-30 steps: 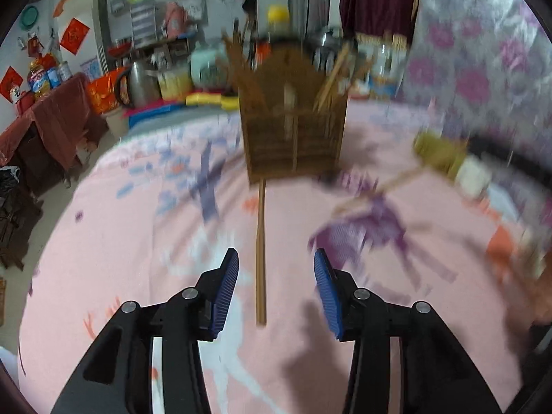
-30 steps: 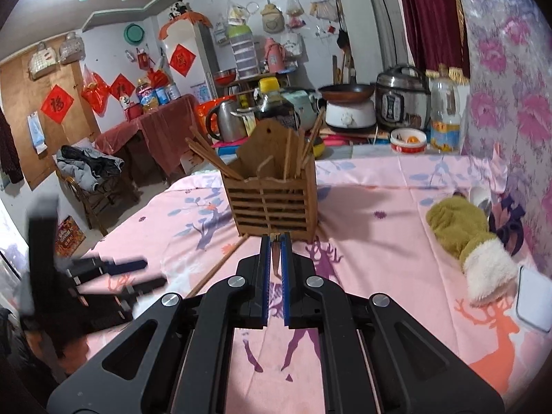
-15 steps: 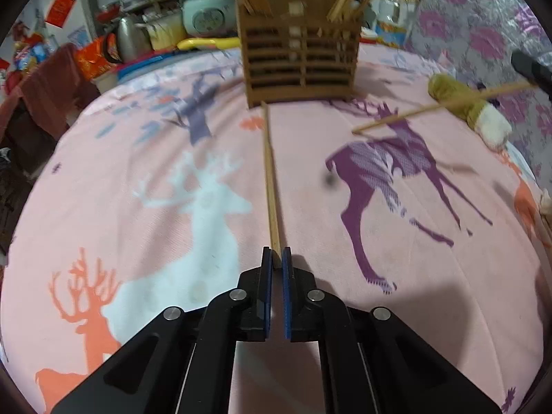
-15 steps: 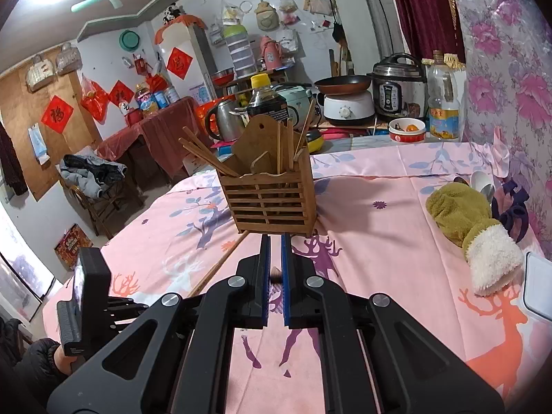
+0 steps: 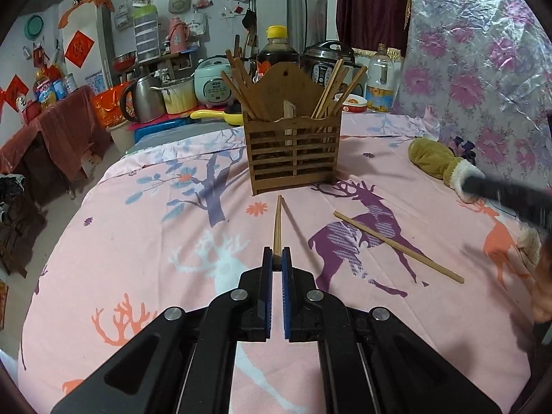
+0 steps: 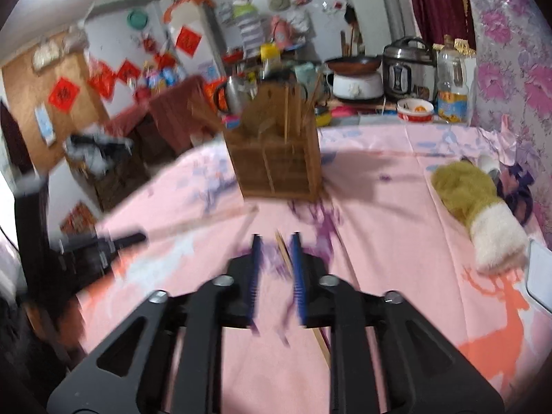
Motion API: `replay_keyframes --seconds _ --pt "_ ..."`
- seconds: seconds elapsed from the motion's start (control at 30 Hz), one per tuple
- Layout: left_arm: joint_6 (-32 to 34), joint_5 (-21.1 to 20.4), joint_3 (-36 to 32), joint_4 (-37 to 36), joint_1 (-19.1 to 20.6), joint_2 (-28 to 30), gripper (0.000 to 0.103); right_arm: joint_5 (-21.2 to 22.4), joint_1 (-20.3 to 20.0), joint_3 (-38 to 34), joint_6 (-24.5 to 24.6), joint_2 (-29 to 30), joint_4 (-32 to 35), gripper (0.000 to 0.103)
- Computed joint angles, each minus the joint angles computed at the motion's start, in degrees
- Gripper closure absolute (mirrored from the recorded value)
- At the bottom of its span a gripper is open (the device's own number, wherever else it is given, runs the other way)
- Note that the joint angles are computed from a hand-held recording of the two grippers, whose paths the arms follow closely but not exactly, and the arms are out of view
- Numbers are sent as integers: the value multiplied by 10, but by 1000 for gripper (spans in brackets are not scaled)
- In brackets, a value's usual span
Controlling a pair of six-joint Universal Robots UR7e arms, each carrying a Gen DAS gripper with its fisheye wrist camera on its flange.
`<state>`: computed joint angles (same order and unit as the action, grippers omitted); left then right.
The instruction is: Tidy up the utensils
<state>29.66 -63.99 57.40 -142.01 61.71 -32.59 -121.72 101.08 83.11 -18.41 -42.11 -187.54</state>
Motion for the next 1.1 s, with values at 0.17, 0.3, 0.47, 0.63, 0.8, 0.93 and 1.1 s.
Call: replay_keyframes --seconds 0.17,0.3,0.47,0.63,0.8,0.93,1.1 --pt "-12 -10 3 3 3 -7 98 -69 -4 72 -9 -18 24 67" --pt "-14 -15 6 -2 4 -11 98 -81 -10 87 6 -24 66 67" --pt "-18 -13 1 5 5 -8 98 -118 -16 57 10 -2 102 67" --pt "-21 -14 -6 15 8 -4 98 -93 -26 72 35 -20 108 69" --pt "-20 -13 -4 15 8 -4 98 -74 -28 76 36 -23 108 96" --pt "-14 -10 -4 4 4 -5 98 -82 -16 79 11 -21 61 96" --pt "-2 -13 -21 -4 -10 -5 98 -87 10 60 -35 -21 4 96"
